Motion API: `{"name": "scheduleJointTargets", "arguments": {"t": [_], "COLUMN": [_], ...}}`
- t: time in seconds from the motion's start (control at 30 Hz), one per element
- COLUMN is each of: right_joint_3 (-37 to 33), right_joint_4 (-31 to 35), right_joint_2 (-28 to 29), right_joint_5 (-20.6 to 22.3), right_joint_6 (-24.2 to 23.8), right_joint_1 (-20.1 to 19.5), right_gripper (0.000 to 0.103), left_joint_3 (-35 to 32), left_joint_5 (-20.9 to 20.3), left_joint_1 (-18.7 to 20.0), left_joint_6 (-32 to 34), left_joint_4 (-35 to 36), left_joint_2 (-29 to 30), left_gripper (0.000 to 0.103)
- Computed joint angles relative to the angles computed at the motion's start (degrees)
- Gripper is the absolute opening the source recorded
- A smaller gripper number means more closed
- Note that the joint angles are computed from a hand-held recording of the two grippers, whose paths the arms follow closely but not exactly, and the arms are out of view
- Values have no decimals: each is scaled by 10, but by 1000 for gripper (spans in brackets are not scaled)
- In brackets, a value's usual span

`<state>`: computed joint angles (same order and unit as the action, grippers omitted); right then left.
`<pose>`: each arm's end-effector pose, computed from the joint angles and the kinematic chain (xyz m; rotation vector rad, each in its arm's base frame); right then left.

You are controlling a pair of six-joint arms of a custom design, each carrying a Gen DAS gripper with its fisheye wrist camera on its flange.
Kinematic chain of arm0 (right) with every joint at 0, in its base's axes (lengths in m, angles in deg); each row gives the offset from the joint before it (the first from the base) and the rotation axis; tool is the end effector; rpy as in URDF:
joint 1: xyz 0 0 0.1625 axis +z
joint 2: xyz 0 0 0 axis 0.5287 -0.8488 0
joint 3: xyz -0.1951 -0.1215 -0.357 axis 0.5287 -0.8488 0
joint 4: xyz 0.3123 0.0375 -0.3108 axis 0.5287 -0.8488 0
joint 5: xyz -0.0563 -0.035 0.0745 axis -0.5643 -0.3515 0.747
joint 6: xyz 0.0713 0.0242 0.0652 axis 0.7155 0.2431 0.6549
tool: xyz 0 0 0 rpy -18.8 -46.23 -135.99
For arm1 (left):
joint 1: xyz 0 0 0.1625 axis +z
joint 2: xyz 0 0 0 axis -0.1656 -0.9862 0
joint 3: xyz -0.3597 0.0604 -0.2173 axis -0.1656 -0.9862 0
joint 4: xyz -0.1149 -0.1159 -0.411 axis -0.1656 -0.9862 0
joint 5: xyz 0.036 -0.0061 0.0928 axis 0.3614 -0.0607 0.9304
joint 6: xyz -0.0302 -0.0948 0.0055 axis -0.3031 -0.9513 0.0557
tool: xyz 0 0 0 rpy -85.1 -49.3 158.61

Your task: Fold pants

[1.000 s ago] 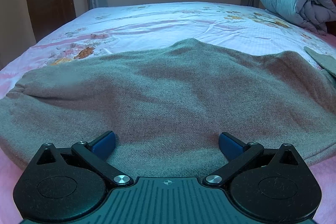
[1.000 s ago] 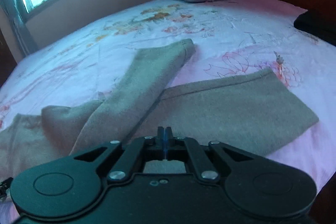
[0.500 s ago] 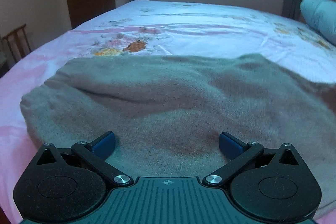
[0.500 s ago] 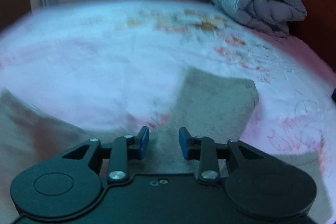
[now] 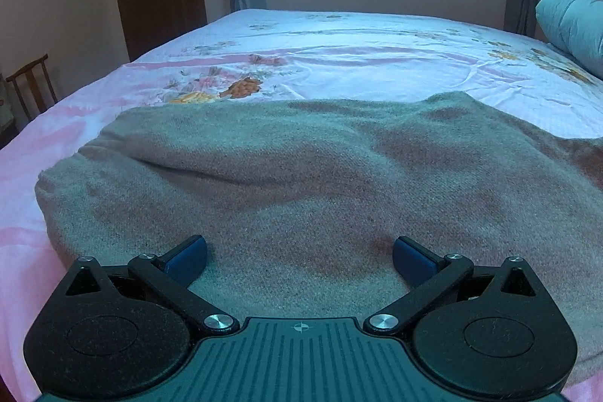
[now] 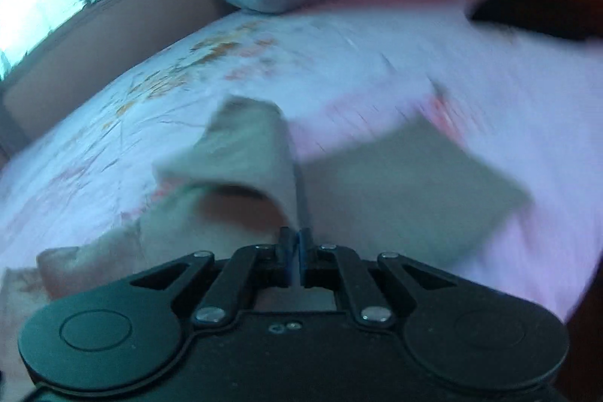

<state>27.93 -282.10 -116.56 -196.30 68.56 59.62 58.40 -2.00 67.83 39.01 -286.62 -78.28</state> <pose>0.1066 -0.6457 0.2750 -0.0101 -2.3345 1.2509 -0.1100 -0.6182 0.1957 -0.1061 1.8042 -1.1413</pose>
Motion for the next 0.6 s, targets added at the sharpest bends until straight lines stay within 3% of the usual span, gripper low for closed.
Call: {"name": "scheduleJointTargets", "arguments": {"t": [0.03,0.07,0.13,0.17,0.3,0.37,0.5,0.53,0.6], "right_joint_3": [10,20,32,29,-9,-40,-117,-136,-174], "right_joint_4": [4,-10,-25,-29,-60,-47,-118,-129,-126], "right_joint_2": [-8,-15,-29,-27,14,48,145,164,195], "right_joint_5": [-4,-6,31,25,25,-3,-64,-81,-112], "right_joint_6": [11,17,5,-23,-245,-365,-605,-653,-698], "right_joint_1": [-4,-7,-13,-6,23,45,66,67,67], "right_gripper": [12,18,19,20,37,38,38,37,35], "left_joint_3": [2,4,5,5,2,2,5,5,5], "left_joint_5": [-1,-3,-4,-4,-4,-4,-5,-5,-5], "left_joint_1": [0,0,0,0,-1,0,-1,-1,-1], "left_joint_6": [-2,-3,-4,-5,10,7,0,2,7], "left_joint_4": [2,3,7,8,-9,-7,1,-2,-7], "left_joint_2": [-2,-3,-4,-4,0,0,-2,-2,-1], "left_gripper": [103,103,103,103,103,103,103,103,103]}}
